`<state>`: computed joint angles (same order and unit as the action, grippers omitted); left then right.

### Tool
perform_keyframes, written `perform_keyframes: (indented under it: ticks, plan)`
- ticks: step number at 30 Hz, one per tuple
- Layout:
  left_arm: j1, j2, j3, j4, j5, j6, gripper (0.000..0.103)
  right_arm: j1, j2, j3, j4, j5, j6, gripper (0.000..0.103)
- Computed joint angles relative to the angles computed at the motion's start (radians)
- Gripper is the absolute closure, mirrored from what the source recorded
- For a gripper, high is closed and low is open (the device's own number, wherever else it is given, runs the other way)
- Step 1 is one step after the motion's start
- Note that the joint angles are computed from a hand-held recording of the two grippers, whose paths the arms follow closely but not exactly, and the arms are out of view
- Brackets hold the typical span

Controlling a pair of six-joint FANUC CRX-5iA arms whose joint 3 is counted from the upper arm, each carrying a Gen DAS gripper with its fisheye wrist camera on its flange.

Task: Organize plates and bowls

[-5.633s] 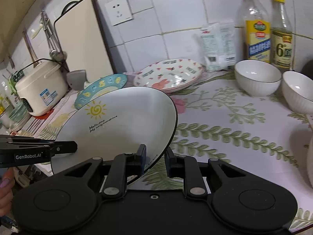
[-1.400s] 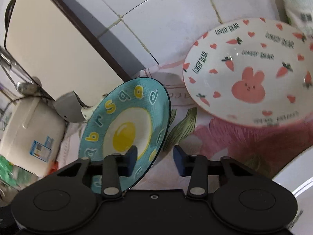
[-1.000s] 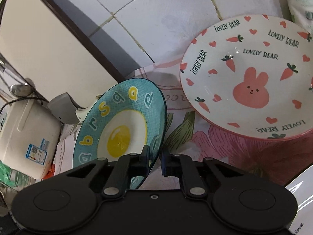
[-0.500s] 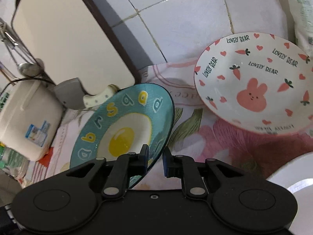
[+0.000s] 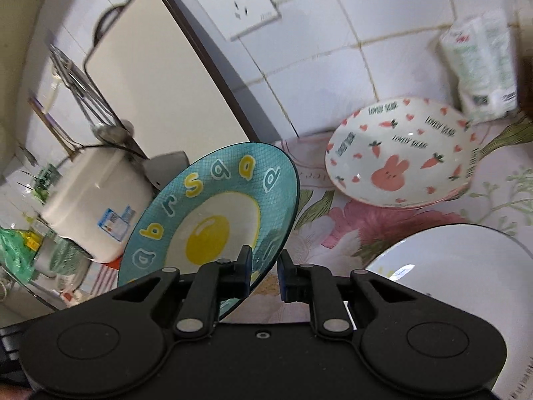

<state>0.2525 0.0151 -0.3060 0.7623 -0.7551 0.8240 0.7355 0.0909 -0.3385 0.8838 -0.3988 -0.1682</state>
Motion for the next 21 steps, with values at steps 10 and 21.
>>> perform_keyframes:
  ticks: [10, 21]
  plan:
    - [-0.007, -0.137, -0.082, 0.023, -0.094, -0.028, 0.084, 0.096, -0.198, -0.140, 0.072, -0.160, -0.077, 0.081]
    - [-0.085, -0.240, -0.147, -0.065, -0.095, -0.001, 0.084, 0.194, -0.364, -0.256, -0.009, -0.307, -0.121, 0.080]
